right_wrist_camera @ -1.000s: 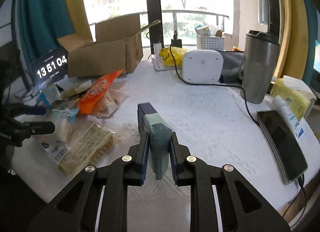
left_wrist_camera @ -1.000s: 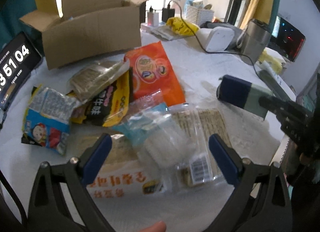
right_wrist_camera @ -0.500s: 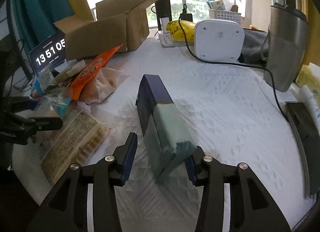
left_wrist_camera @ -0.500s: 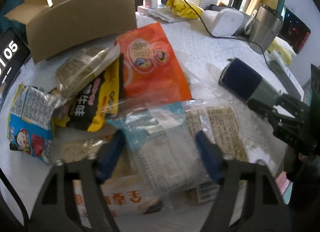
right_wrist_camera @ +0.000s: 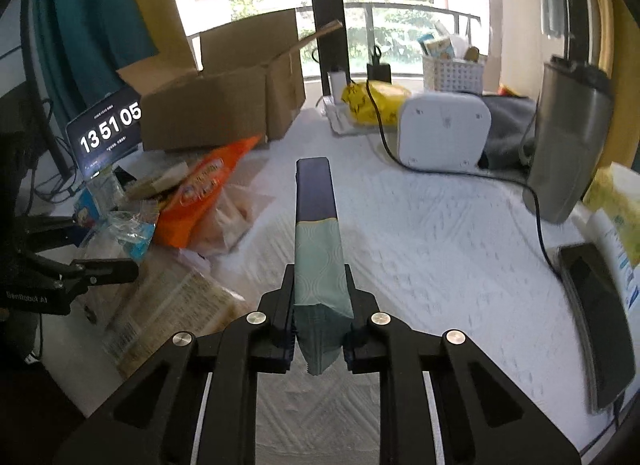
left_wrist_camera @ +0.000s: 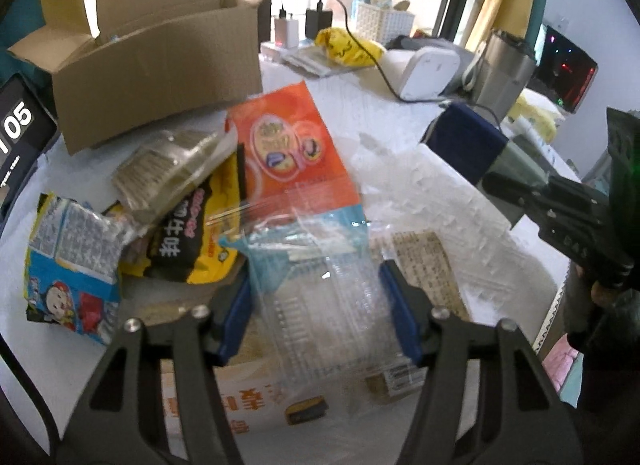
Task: Organize snacks
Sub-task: 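Grasp the clear plastic pastry pack with the left tool while the right tool holds the packet, then carry the clear pack and pale green packet over the cardboard box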
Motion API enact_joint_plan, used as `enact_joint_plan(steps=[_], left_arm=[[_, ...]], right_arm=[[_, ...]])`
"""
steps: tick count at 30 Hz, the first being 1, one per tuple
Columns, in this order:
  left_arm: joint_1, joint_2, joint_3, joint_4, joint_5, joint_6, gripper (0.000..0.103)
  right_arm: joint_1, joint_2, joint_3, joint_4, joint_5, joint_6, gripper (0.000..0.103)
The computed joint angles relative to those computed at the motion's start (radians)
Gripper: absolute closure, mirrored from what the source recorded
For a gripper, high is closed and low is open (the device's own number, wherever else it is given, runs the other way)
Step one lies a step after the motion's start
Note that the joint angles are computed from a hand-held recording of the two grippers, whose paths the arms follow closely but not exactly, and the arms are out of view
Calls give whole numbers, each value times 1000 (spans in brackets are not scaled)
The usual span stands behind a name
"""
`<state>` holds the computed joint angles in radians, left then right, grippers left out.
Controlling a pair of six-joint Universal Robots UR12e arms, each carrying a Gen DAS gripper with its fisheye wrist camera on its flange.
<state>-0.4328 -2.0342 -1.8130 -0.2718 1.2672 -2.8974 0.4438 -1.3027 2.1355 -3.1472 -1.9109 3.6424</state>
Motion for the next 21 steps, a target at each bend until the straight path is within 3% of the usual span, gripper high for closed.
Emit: enact_joint_plan(steps=[10,21], left_arm=[[49,11,-25,113,-63,-9,41],[106,-2,-2,192,-81,-41,41]], right_arm=[[17,36,-95,8,-15,-64,83],[24,94,-213,22,5,-144,83]])
